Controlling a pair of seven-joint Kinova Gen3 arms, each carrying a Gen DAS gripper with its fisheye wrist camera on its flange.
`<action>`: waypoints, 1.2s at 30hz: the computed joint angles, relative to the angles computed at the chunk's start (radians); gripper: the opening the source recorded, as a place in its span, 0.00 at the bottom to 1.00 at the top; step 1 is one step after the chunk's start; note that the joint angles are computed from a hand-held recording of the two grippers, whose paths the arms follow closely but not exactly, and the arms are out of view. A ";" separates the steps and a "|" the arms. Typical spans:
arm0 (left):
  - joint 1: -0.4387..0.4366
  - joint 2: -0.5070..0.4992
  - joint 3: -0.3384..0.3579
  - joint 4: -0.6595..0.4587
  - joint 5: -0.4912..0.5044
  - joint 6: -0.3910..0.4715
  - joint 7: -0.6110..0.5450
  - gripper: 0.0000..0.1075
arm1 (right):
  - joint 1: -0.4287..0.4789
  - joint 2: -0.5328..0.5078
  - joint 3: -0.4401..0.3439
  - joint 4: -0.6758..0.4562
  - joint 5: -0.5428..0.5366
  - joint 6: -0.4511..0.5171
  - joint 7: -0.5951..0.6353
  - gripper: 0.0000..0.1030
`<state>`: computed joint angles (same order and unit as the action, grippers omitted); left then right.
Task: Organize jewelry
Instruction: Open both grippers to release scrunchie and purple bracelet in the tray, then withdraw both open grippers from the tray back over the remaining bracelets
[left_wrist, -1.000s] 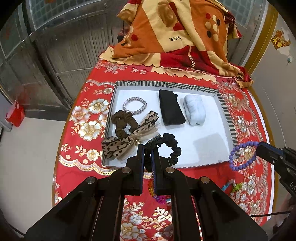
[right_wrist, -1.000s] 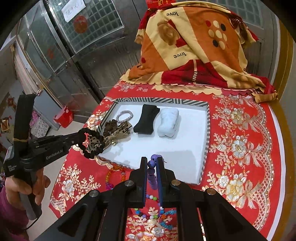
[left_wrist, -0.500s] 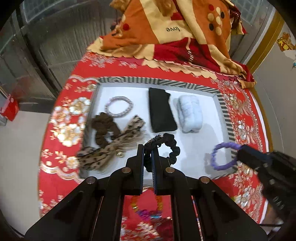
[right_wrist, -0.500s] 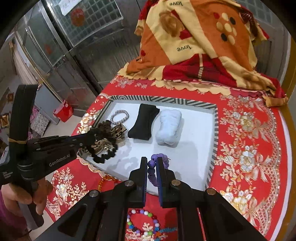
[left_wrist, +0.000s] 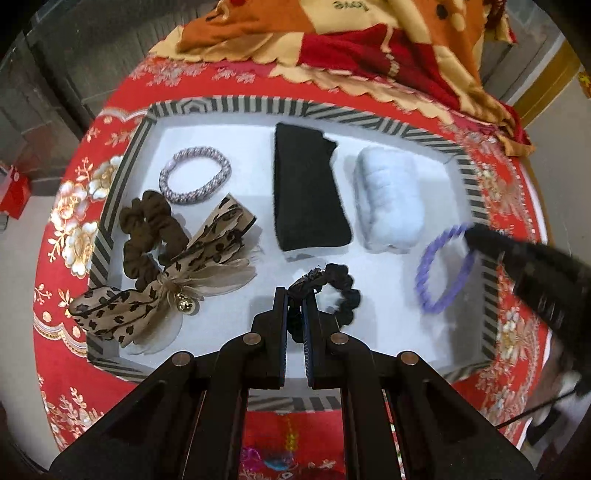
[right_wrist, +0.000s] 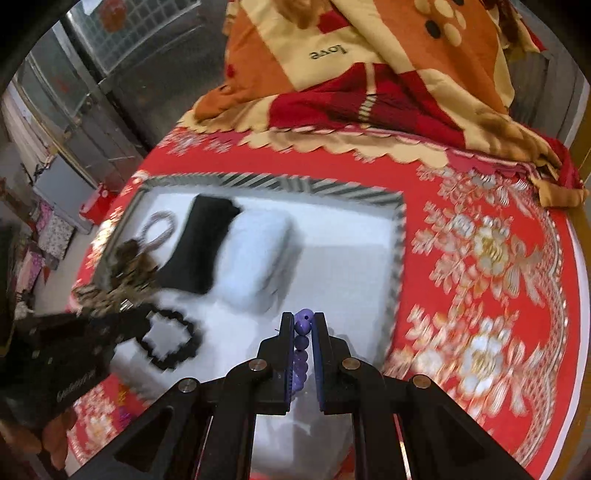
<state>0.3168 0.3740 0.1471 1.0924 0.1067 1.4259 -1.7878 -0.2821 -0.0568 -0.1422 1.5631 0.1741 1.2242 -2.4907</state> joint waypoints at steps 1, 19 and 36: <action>0.005 0.005 -0.003 0.000 -0.007 -0.002 0.008 0.05 | 0.006 0.004 0.006 0.005 0.008 -0.010 0.003 0.08; 0.008 0.001 -0.004 0.027 -0.028 -0.037 0.034 0.35 | 0.047 0.053 0.052 0.051 0.038 -0.117 0.015 0.11; -0.020 -0.114 -0.006 0.085 -0.034 -0.054 -0.025 0.40 | -0.014 -0.090 -0.090 -0.036 0.082 0.034 -0.190 0.34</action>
<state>0.2964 0.2595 0.1409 1.1769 0.0726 1.3722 -1.8133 -0.2960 -0.1463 -0.2320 1.5267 0.2558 1.2585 -2.6808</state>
